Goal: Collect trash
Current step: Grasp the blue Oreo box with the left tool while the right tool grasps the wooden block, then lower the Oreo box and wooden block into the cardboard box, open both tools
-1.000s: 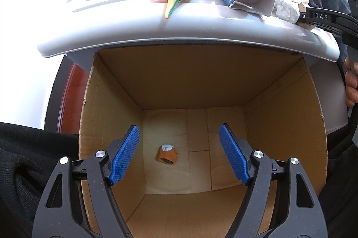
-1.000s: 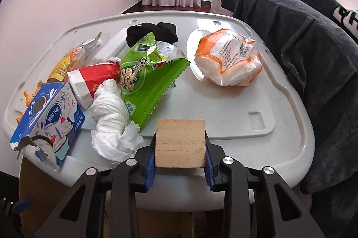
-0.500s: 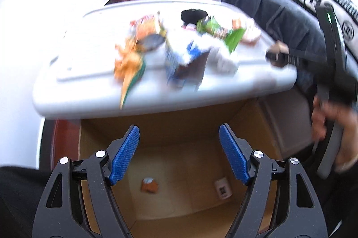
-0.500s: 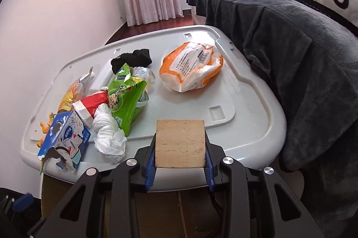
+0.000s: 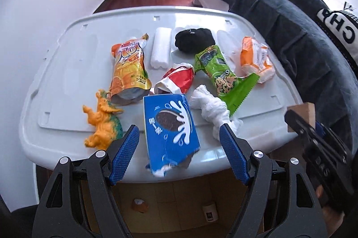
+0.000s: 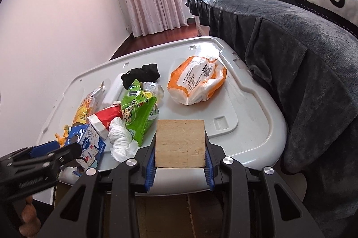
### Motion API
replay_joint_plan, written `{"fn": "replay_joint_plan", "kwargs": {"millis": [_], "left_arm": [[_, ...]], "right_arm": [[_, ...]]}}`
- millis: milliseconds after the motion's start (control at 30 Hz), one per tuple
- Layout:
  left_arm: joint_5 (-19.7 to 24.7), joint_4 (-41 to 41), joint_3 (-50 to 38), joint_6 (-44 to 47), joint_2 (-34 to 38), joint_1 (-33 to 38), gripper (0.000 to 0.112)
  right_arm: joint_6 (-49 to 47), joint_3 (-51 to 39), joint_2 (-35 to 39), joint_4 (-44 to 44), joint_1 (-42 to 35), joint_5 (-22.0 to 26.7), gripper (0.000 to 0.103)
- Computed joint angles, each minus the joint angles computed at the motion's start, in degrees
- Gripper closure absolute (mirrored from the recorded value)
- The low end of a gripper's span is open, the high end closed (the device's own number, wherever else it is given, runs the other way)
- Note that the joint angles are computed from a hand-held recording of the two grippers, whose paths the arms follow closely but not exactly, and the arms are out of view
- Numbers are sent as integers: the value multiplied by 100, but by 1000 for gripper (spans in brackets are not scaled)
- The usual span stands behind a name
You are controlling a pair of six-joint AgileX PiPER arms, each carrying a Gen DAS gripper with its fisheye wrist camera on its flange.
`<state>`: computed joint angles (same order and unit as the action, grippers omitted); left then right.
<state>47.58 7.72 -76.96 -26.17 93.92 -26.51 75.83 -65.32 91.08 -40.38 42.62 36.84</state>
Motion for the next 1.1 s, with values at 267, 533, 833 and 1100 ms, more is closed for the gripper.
{"fn": "replay_joint_plan", "kwargs": {"millis": [267,533,833,1100], "left_arm": [[520,-510,-792,250,916,370,40],[144,125,-574,-185,1201,255,63],[-320,318,-42,-405,860,224,64],[-74,539,485,-575,-117,-2,64]], "right_arm": [[-221,-106,127,266,-96,-52,68],[-303,-186,231,341,-120,-22,68],[-322,-282,348,299,-57,104,68],[-192,-196,309,234,-13,150,68]]}}
